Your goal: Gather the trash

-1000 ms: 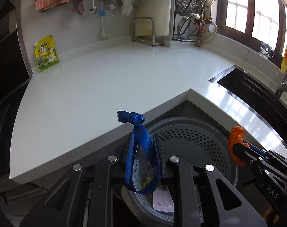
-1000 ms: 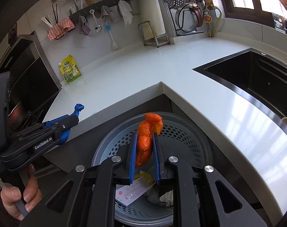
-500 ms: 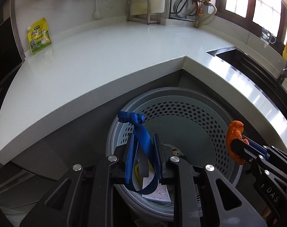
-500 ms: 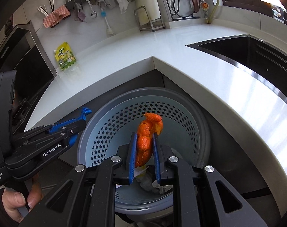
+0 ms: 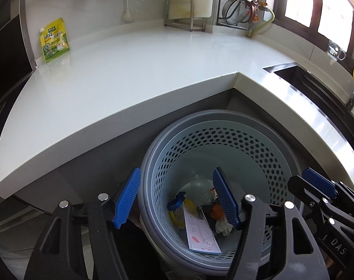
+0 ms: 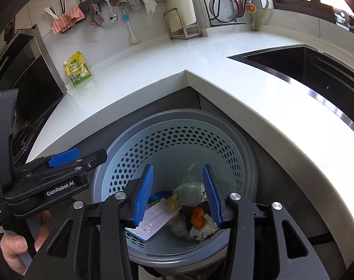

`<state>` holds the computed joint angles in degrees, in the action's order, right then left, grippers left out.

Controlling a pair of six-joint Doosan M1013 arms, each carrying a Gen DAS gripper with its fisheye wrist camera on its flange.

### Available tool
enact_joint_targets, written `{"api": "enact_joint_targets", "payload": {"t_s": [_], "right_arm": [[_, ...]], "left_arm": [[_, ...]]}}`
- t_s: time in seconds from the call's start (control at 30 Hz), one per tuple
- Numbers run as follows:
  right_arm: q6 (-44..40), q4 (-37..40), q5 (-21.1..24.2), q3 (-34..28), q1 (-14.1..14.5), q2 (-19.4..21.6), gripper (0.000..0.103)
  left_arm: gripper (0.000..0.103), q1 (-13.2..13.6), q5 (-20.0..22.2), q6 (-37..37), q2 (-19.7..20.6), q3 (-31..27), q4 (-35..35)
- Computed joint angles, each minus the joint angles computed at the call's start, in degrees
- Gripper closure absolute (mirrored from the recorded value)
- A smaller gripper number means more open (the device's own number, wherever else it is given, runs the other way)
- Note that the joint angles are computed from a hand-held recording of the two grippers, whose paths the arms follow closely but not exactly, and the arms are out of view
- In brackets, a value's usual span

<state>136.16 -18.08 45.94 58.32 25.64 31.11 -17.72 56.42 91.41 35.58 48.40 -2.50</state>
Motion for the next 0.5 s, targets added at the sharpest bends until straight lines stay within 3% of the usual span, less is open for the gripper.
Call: {"api": "enact_joint_targets", "payload": {"t_s": [0.5], "right_arm": [[0.72, -0.37, 0.49, 0.05, 0.07, 0.08, 0.058]], "left_arm": [[0.036, 0.06, -0.01, -0.27, -0.13, 0.17, 0.91]]}}
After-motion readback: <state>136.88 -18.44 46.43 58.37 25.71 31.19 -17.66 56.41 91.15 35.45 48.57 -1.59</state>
